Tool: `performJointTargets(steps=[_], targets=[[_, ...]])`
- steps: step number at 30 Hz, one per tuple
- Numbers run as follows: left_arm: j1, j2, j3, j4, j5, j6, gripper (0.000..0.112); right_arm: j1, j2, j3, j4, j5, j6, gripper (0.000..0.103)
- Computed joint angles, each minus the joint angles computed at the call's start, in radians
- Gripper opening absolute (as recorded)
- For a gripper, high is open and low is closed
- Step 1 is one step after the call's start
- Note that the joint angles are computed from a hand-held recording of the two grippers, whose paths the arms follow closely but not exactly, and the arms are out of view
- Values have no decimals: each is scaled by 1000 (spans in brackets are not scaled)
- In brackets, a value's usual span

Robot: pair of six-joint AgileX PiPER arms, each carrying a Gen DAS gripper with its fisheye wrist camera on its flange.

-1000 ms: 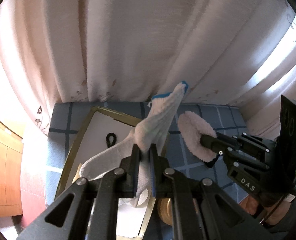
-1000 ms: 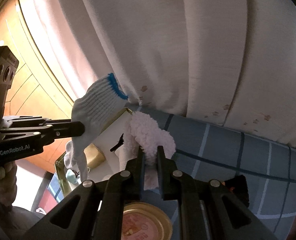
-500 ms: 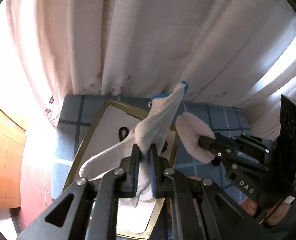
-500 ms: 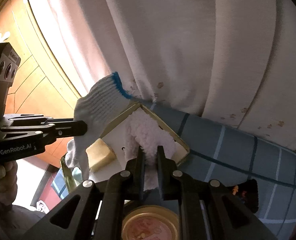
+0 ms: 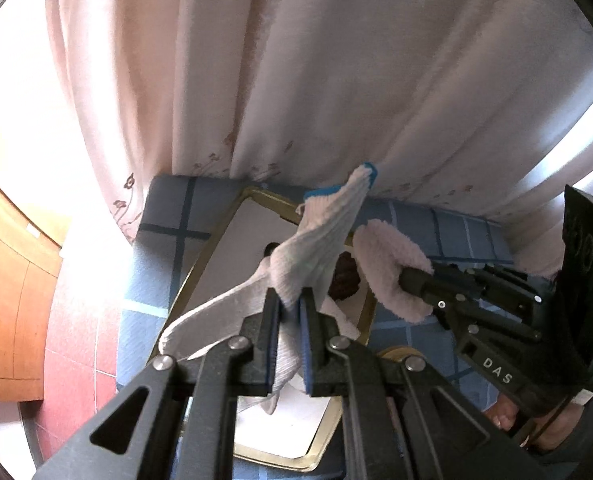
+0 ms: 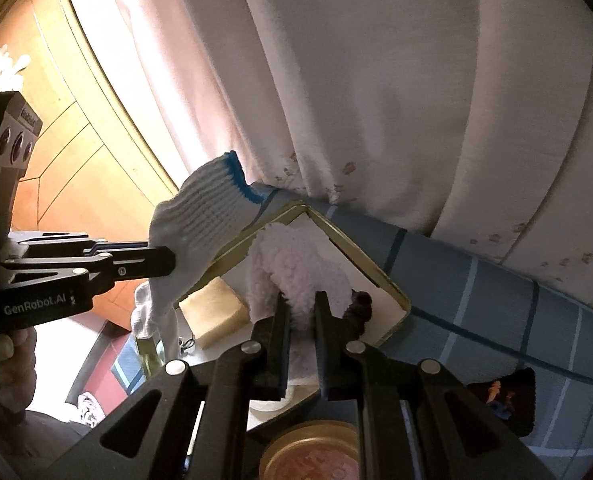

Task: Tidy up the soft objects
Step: 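Carry the glove and pink plush in both grippers over the gold tray, then open the left gripper to drop the glove while the right gripper releases the pink plush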

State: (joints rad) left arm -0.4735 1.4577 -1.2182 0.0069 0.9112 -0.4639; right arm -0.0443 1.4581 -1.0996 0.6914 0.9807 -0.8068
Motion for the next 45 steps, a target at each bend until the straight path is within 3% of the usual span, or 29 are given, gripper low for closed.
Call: performJointTargets(steps=[45], targets=[[65,-61,195,-43,29,-32,7,212,51,83,-9,-16,20,12]])
